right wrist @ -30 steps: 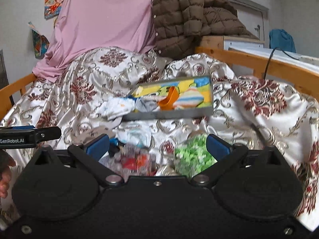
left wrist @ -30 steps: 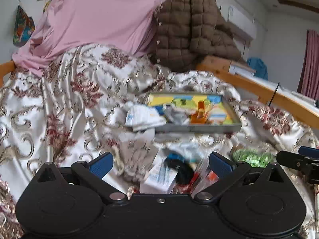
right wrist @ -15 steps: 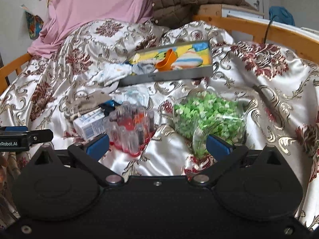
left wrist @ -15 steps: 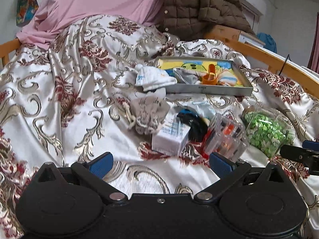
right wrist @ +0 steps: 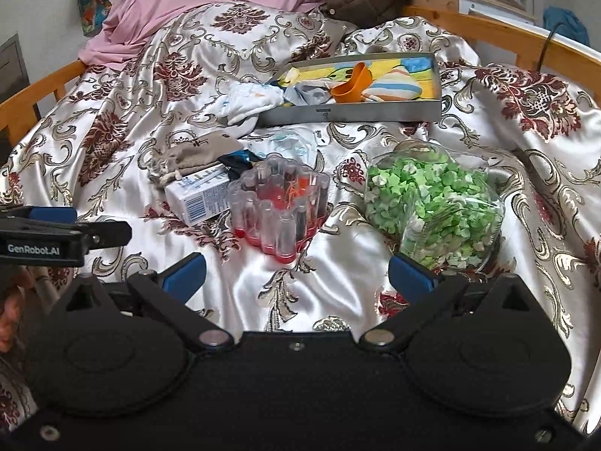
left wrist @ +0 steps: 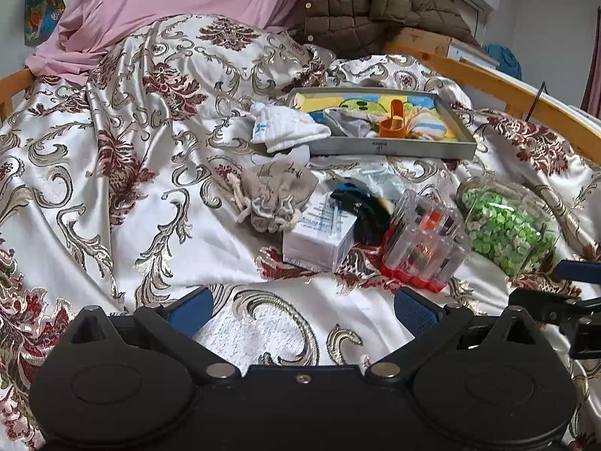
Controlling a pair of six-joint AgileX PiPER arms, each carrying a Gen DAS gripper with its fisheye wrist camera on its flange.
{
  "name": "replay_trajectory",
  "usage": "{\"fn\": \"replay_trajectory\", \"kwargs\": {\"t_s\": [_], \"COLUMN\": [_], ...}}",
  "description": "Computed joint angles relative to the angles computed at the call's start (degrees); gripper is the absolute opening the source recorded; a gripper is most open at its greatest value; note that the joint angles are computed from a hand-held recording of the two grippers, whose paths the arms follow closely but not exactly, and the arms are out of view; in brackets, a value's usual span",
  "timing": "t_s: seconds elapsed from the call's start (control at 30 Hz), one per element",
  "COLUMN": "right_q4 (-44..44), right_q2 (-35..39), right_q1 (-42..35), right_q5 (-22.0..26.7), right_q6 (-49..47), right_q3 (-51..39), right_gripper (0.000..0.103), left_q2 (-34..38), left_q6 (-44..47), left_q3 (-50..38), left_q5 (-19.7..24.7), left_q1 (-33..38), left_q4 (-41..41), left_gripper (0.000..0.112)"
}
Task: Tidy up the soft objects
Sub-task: 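Move both tools back from the tray to the pile of items, then grasp the beige cloth pouch with the left tool while the right tool grasps the dark sock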
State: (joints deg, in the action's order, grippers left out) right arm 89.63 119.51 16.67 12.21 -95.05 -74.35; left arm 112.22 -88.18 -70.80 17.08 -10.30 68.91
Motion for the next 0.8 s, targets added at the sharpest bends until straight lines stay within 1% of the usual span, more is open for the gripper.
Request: {"fn": "replay_trajectory", "kwargs": {"t_s": [0.13,0.33,0.43,0.53,0.7,0.8], "right_q4": [-5.9,-10.8,-13.2,-15.9,-23.5,-29.1], "right_q2": [0.1,0.5,0.4,0.5,2.1,3.7], "right_q1": [-0.8,-1.8,-2.4,-2.8,-3.0,-2.6], "right_q5": [1.3,3.0,4.2,5.4,8.1,9.4], "right_q6": [5.1,8.6,10.1,11.8,16.9,20.5], "right_q3": [-0.8,-1.5,-2.0,-3.0,-7.5,-11.5], "right_gripper": [0.102,0.102,0.102,0.102,0.102,0.102], "left_q2": [0.3,0.6,0.7,0.8,0.9,1.3], "left_q6": [2.4,5.8,9.6,16.3,20.5,24.3], "left_q3": [-0.3,-0.9,-1.4,-2.3,-3.9,-5.8], "left_q5": [0.5,0.5,0.4,0.7,1.7,2.4], "left_q1": [0.1,0.0,0.2,0.7,1.9,3.2], "left_q4": [-2.6,-5.7,-8.7,-14.2,-15.1,-17.7], "left_gripper": [0.102,0.102,0.102,0.102,0.102,0.102]}}
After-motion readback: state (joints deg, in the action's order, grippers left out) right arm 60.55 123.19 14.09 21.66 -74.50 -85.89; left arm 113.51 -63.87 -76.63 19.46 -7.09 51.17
